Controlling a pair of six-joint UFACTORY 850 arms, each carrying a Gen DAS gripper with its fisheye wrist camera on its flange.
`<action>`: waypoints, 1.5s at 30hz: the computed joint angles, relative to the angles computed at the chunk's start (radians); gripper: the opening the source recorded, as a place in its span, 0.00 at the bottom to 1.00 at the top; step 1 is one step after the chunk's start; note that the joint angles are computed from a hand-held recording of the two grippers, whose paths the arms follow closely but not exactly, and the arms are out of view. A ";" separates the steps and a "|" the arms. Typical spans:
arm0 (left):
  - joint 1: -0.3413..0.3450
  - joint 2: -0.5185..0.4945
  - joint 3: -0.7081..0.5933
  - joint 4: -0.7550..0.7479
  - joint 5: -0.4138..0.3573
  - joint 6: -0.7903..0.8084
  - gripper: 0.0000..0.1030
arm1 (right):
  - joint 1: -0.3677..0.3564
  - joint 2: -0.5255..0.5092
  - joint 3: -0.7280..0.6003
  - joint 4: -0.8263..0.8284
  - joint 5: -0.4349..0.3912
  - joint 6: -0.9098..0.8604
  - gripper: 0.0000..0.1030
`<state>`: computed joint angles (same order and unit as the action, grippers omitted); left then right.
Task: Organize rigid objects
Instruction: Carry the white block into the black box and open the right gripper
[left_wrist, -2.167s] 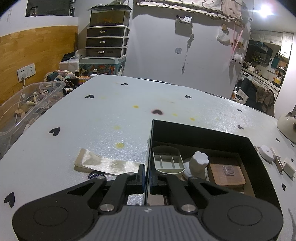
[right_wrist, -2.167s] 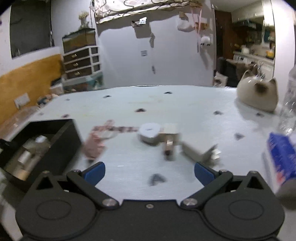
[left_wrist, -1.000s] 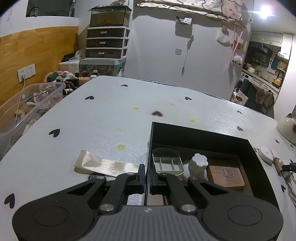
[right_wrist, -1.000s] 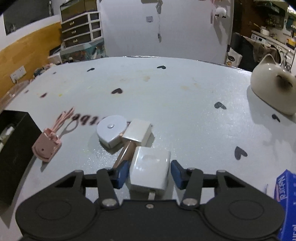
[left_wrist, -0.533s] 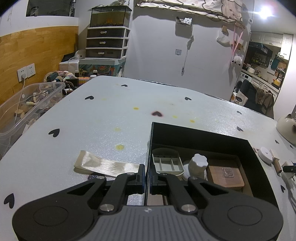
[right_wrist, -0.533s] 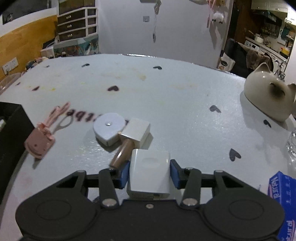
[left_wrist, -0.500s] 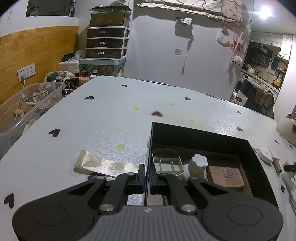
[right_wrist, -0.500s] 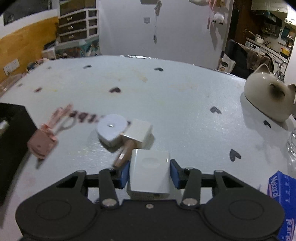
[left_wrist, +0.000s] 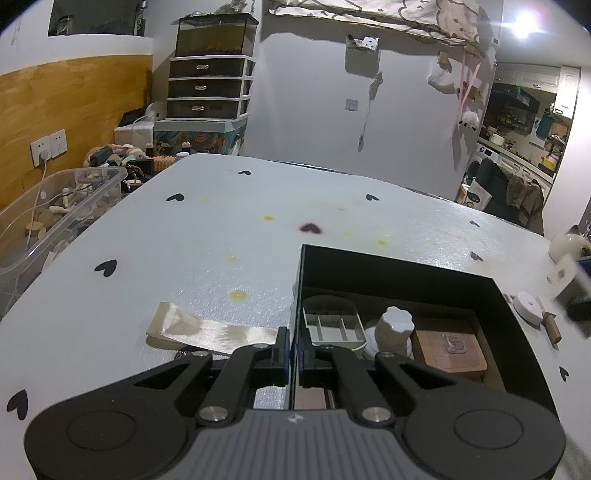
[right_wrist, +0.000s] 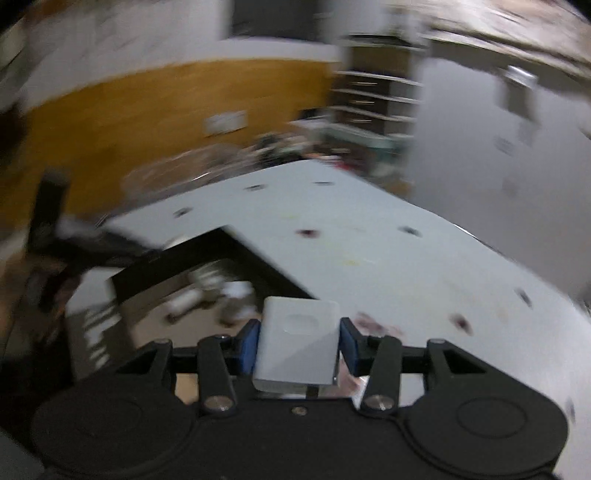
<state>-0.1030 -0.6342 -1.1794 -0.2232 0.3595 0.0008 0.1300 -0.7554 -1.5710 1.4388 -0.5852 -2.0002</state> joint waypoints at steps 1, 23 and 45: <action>0.000 0.000 0.000 0.003 0.001 -0.003 0.03 | 0.014 -0.014 -0.030 -0.069 -0.013 0.029 0.46; 0.010 -0.001 0.001 0.065 0.002 -0.048 0.03 | 0.146 -0.209 -0.371 -0.851 -0.169 0.568 0.54; 0.003 -0.006 -0.018 -0.008 -0.025 0.016 0.03 | 0.112 -0.059 -0.181 -0.690 -0.078 0.542 0.77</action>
<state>-0.0995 -0.6406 -1.1977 -0.2312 0.3348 0.0164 0.2420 -0.8148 -1.7515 0.7485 -0.6627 -1.4579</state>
